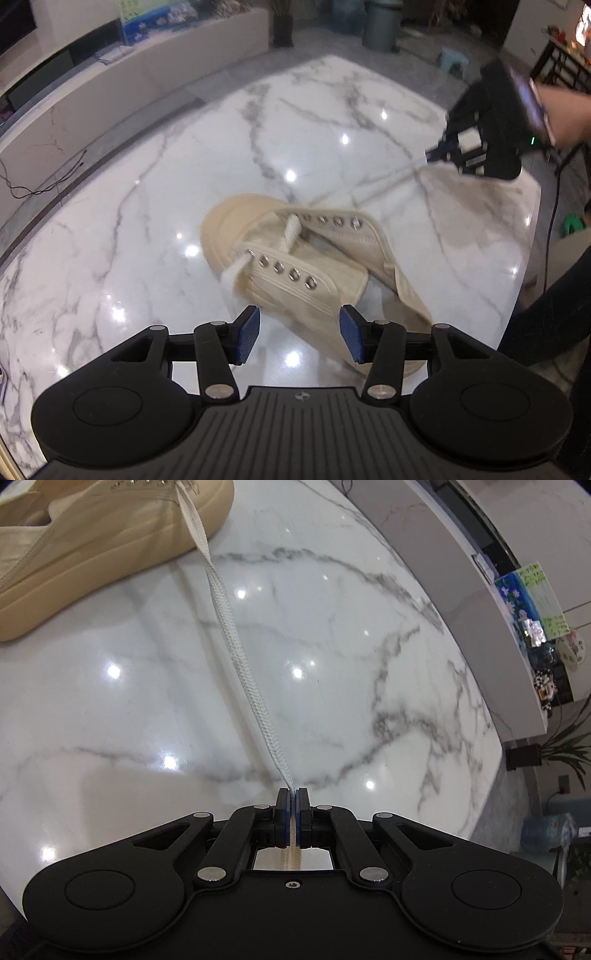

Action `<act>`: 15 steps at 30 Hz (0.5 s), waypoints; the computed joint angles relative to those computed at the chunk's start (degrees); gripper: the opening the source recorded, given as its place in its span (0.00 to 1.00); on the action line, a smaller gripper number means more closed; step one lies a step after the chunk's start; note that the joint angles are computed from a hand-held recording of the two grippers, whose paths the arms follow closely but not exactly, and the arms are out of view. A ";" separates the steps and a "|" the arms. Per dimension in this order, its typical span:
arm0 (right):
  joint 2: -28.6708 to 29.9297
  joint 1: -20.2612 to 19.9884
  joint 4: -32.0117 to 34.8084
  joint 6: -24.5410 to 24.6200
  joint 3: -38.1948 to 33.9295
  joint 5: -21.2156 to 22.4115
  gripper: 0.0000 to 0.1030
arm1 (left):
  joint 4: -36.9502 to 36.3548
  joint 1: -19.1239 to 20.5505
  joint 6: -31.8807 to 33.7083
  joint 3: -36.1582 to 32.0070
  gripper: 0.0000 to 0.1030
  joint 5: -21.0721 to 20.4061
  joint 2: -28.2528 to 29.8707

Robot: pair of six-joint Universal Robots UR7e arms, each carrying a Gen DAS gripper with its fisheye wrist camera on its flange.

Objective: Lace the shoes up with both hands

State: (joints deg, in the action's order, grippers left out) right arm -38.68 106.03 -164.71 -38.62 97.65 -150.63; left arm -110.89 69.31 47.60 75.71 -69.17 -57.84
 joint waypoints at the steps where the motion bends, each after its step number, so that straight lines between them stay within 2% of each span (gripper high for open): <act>1: 0.11 0.07 0.26 0.35 -0.15 -0.23 0.01 | -0.46 0.10 -0.08 -0.03 0.45 0.19 0.06; 4: 0.96 0.62 -3.94 -0.85 -0.20 0.22 0.02 | -3.64 0.36 1.53 0.96 0.44 3.42 0.45; 7: 1.93 1.23 -5.01 -2.68 -1.12 0.25 0.03 | -8.30 0.39 5.80 2.92 0.42 6.98 1.19; 9: 2.25 1.91 -6.12 -3.23 -1.32 0.75 0.03 | -8.42 0.58 6.28 2.49 0.37 7.33 2.01; 15: 3.20 3.18 -7.20 -4.79 -1.95 2.08 0.08 | -11.87 0.67 9.24 2.73 0.37 7.09 3.58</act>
State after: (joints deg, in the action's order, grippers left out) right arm -35.47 109.21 -171.91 -43.42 95.70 -148.55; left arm -122.76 69.98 56.84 78.44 -62.08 -54.26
